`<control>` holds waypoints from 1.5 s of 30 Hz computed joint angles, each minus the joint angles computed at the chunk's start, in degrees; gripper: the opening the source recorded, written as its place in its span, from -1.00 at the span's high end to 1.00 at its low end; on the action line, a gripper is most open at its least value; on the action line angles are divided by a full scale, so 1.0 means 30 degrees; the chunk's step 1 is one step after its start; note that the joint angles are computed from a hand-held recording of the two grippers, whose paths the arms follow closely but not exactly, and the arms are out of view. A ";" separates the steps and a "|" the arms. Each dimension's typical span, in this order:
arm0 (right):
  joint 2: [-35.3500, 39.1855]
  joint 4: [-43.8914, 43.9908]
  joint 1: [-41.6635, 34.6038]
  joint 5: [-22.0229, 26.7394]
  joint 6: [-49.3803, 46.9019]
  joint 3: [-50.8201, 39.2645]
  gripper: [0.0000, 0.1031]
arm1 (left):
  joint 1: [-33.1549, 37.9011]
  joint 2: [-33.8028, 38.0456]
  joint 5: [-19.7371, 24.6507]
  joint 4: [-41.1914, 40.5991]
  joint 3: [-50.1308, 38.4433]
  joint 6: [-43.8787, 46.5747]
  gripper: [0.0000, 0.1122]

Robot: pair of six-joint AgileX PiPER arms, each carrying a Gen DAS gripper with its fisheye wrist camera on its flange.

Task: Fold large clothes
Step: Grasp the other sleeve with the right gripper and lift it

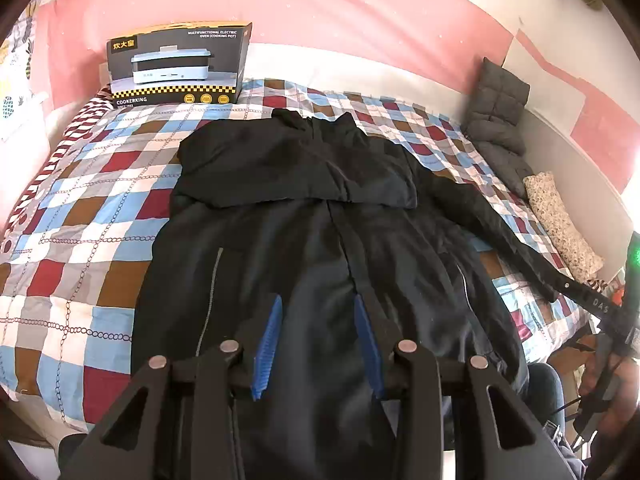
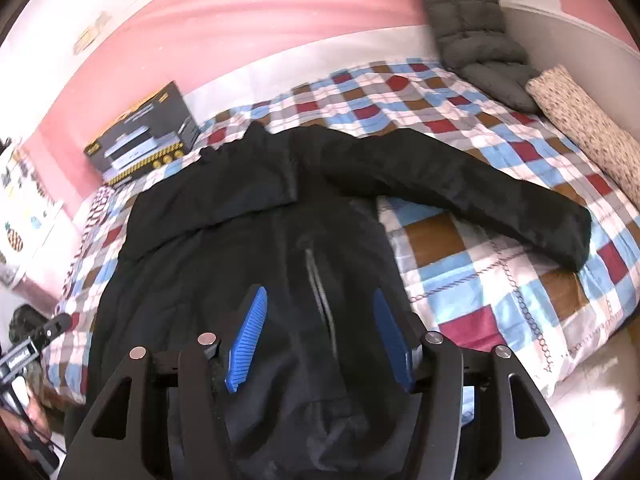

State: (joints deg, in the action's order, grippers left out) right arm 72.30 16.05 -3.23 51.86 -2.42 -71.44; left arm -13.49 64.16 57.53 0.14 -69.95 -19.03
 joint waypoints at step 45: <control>1.3032 0.1541 -0.8905 -0.0227 0.4523 -1.1875 0.67 | 0.2360 0.7811 -0.1850 -0.1049 -0.2831 0.1470 0.29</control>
